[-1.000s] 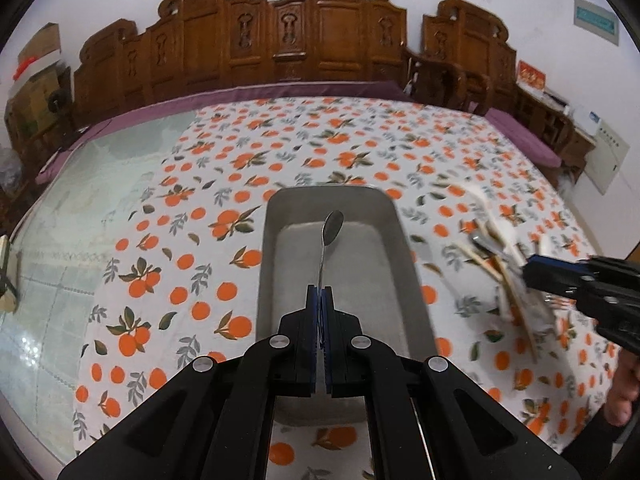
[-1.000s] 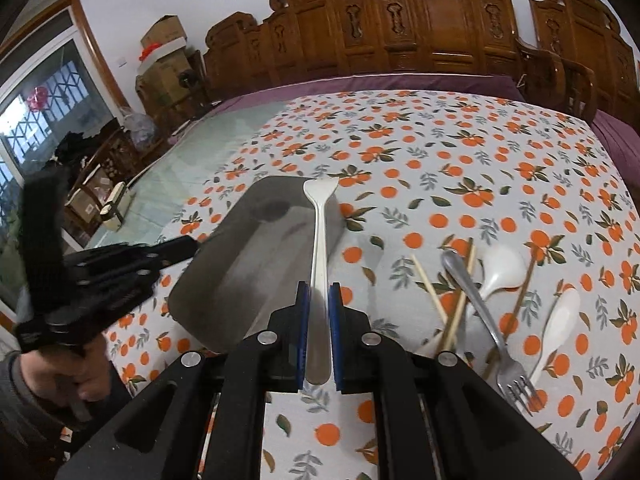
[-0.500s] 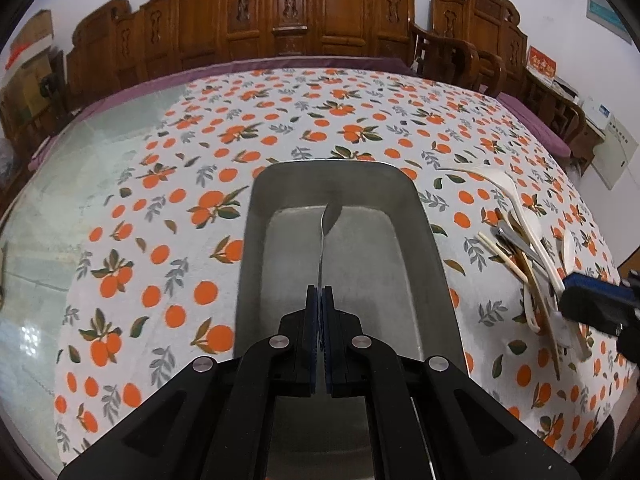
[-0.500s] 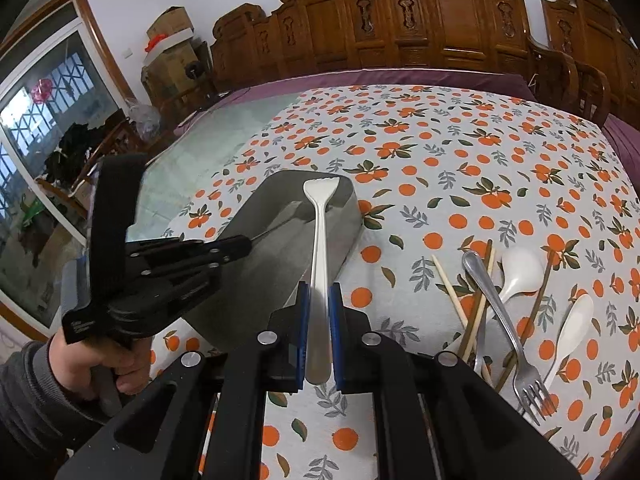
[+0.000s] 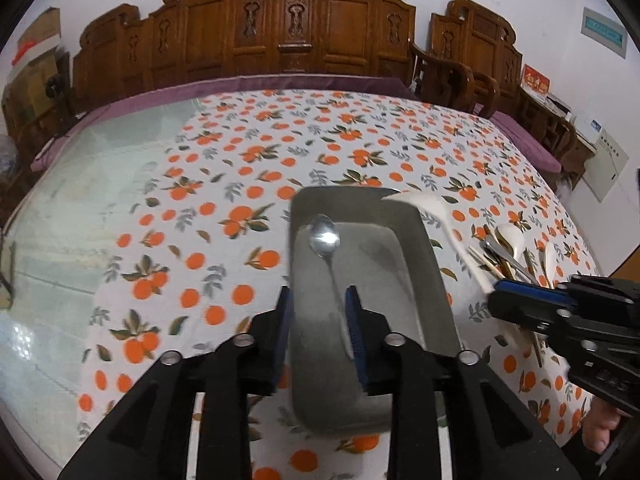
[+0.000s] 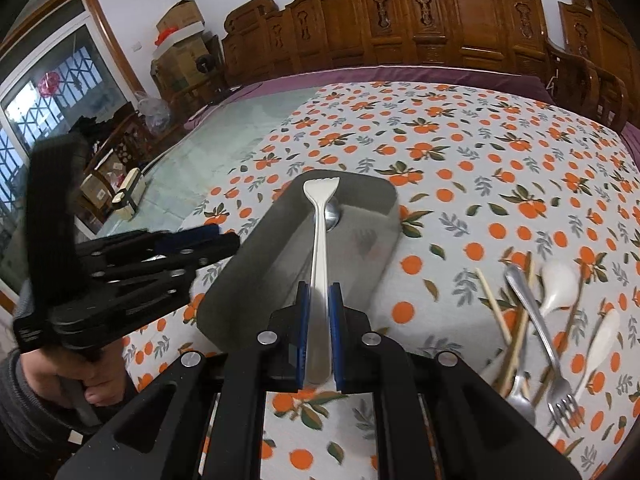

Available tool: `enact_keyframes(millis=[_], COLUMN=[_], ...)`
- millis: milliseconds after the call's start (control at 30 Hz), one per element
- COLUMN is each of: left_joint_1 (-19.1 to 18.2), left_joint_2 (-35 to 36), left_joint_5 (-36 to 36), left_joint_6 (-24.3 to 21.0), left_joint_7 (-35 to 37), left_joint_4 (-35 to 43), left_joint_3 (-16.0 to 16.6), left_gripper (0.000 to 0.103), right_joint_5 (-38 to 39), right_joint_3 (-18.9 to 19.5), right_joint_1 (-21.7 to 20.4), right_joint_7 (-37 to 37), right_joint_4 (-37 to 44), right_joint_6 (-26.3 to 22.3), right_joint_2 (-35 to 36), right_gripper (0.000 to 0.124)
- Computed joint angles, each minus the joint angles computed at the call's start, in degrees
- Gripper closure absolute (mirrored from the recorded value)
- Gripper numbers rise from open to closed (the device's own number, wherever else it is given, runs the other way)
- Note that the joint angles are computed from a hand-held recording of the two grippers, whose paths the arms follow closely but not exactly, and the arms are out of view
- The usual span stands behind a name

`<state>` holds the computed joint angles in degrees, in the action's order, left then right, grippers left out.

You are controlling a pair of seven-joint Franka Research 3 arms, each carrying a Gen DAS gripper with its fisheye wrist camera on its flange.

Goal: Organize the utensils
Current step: 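Lower the metal spoon into the tray and open the left gripper while the right carries its spoon, then lower the white plastic spoon into the tray and open the right gripper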

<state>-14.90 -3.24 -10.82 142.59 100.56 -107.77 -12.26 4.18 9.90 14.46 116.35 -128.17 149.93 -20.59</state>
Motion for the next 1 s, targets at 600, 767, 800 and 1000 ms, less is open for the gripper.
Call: enact_keyframes(millis=[600,767,800,1000], left_joint_1=[1.38,1.30,1.33,1.11], left_joint_2=[-4.50,-5.67,-5.83,-7.26], left_joint_5=[-1.76,-2.23,-2.06,-1.73], left_joint_6=[0.28,0.78,0.65,1.14], left_joint_7=[2.83,3.25,3.11,2.98], left_joint_4=[-1.94,-2.92,-2.94,-3.97], left_joint_3=[2.52,2.98,3.03,3.36], left_gripper=[0.052,0.041,0.041,0.034], right_joint_5=[-5.73,-5.38,-5.33,-2.75], right_joint_3=[-0.37,-0.91,-1.00,-1.68], right_joint_1=[1.20,2.36,2.52,3.31], right_joint_7=[11.00,10.51,10.40,8.03], right_joint_4=[6.98,7.59,7.59,5.70], right_joint_6=[1.18,1.71,1.90,3.64], right_joint_2=[10.55,11.99,12.19,10.72], right_gripper=[0.112,0.111,0.111,0.111])
